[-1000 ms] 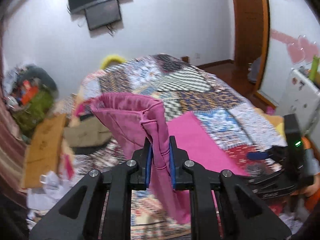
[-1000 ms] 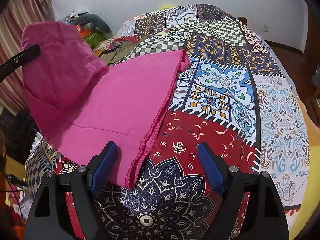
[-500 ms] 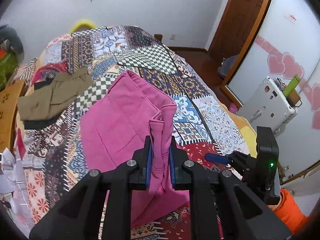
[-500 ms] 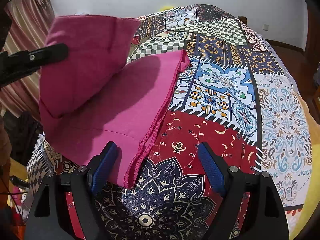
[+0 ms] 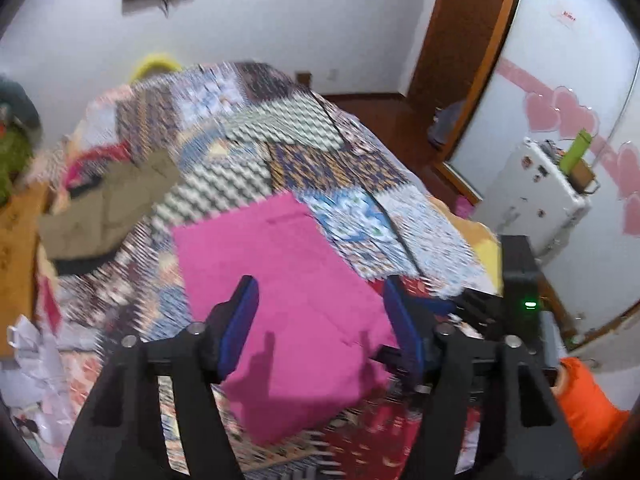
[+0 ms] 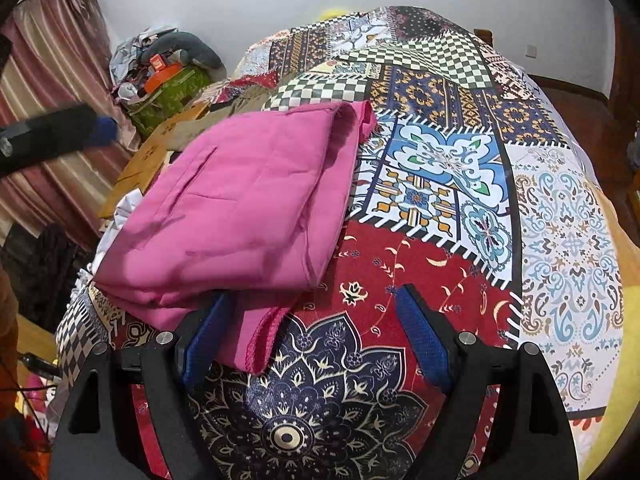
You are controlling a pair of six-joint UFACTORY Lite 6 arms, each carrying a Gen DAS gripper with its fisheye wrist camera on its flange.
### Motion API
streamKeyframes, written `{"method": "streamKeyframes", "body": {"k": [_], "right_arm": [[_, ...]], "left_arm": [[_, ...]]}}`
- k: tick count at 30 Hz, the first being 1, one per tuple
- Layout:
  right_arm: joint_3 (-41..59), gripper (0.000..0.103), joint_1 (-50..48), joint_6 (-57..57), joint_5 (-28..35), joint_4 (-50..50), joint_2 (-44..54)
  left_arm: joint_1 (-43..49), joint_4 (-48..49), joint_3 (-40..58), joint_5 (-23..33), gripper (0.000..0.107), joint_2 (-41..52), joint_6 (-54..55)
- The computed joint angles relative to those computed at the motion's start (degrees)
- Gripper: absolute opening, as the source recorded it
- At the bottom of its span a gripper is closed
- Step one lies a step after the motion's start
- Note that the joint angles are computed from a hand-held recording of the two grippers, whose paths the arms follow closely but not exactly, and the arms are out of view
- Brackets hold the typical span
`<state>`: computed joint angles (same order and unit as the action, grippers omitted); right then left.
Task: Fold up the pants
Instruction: 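Open the left tool and release the folded trousers onto the bed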
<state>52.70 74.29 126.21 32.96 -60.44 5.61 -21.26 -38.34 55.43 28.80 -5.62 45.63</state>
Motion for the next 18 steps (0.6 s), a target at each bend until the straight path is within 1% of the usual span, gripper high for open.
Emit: {"method": "streamKeyframes", "body": {"k": [1, 3, 7, 8, 12, 14, 16, 18], "right_arm": [[-0.42, 0.081, 0.11, 0.15, -0.05, 0.05, -0.69], [-1.34, 0.081, 0.29, 0.27, -0.18, 0.31, -2.07], [-2.48, 0.081, 1.75, -0.26, 2.79, 1.89, -4.21], [-2.78, 0.081, 2.01, -0.29, 3.47, 2.41, -4.88], [-4.80, 0.081, 2.32, 0.75, 4.56, 2.77, -8.32], [-4.82, 0.081, 2.68, 0.31, 6.18, 3.30, -9.42], [-4.08, 0.081, 2.91, -0.41, 7.86, 3.70, -9.74], [-3.27, 0.081, 2.59, -1.31, 8.52, 4.07, -9.64]], "left_arm": [[0.45, 0.53, 0.58, -0.52, 0.068, 0.67, 0.11], [1.55, 2.51, 2.13, -2.31, 0.075, 2.48, -0.52], [4.26, 7.46, 8.41, -5.67, 0.080, 10.05, -2.30], [4.89, 9.39, 10.87, -5.73, 0.081, 12.68, -3.49], [6.02, 22.06, 22.39, -6.05, 0.081, 24.64, -12.94], [6.09, 26.10, 26.90, -6.15, 0.082, 29.44, -16.33], [6.29, 30.86, 33.40, -4.95, 0.083, 35.64, -20.75], [6.57, 32.38, 39.95, -2.98, 0.083, 41.51, -21.82]]}}
